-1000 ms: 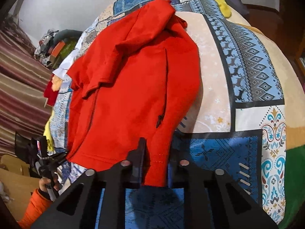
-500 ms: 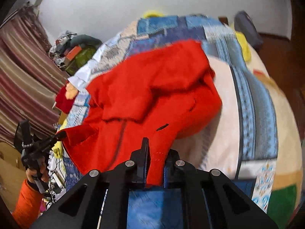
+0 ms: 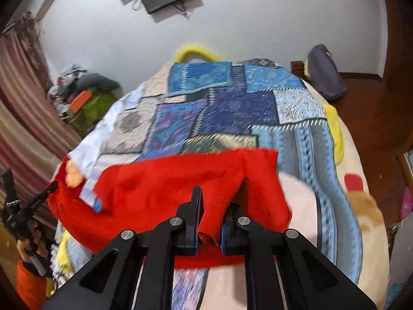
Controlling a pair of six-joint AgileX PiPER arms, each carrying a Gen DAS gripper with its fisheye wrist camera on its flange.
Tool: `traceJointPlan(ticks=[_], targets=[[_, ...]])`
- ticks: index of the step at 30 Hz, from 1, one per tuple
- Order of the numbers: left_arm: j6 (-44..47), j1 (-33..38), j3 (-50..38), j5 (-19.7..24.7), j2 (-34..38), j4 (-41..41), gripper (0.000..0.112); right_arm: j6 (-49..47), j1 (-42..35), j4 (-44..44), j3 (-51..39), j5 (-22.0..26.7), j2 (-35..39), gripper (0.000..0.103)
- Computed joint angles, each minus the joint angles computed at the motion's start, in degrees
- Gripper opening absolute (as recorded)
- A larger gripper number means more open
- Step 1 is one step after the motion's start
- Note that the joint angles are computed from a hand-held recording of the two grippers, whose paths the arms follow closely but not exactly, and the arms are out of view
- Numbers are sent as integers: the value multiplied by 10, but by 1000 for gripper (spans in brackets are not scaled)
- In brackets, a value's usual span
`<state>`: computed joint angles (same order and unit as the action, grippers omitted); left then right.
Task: Fold large clothes
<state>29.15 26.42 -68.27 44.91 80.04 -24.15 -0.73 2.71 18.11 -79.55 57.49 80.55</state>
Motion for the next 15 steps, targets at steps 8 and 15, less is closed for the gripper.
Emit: traceJointPlan(ticks=[8,15], targets=[[-161,-84,-122,-82,242,124,3,36,11,-54,-119,-60,219,9],[-222,-113,-148,-107,325,201,4,-49,-18,-12,-178,-38,284,10]])
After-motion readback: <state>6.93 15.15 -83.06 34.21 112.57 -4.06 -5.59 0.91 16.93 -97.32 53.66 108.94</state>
